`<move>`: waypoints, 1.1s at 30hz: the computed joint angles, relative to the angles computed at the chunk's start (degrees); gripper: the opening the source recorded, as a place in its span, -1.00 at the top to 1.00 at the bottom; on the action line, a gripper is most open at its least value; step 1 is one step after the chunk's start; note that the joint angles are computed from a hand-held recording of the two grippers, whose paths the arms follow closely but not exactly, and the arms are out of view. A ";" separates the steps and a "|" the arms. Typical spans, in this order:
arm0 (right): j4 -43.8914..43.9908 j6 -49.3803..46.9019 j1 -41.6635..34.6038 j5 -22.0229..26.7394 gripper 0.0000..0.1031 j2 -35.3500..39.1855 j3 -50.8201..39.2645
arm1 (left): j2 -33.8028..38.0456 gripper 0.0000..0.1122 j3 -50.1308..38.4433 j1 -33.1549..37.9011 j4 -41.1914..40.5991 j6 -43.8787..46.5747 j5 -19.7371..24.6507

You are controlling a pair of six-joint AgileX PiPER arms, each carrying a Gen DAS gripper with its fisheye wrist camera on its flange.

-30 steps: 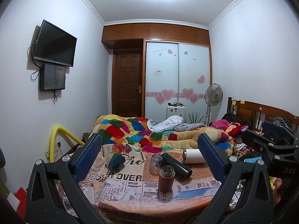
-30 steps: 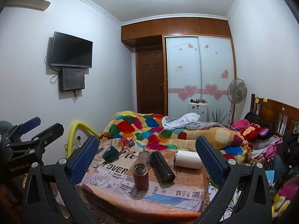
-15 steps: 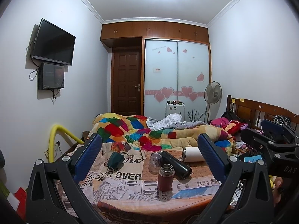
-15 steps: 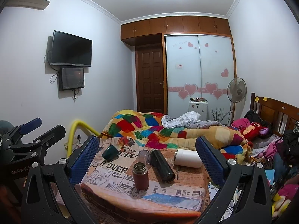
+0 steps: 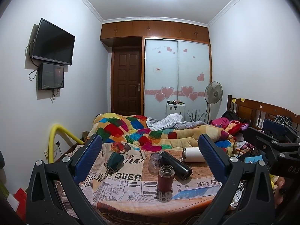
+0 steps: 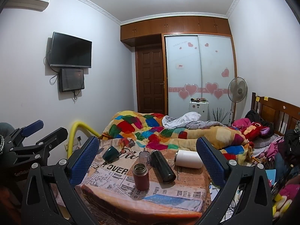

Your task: Flip cup upright

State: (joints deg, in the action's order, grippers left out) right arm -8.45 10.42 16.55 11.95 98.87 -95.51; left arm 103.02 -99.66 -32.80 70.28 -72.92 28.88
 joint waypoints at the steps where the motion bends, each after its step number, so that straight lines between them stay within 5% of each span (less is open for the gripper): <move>1: -0.08 0.08 -0.01 0.01 -1.00 -0.01 -0.01 | 0.16 -0.83 -0.08 -0.13 0.24 -0.21 0.06; 33: -0.37 0.97 -0.77 -0.42 -1.00 0.19 -0.05 | 0.94 -0.83 -2.41 -0.21 -3.92 3.60 -0.46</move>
State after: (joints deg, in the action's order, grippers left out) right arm -8.82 11.39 15.78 11.53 99.05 -95.57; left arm 103.96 -102.06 -33.01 66.35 -69.32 28.41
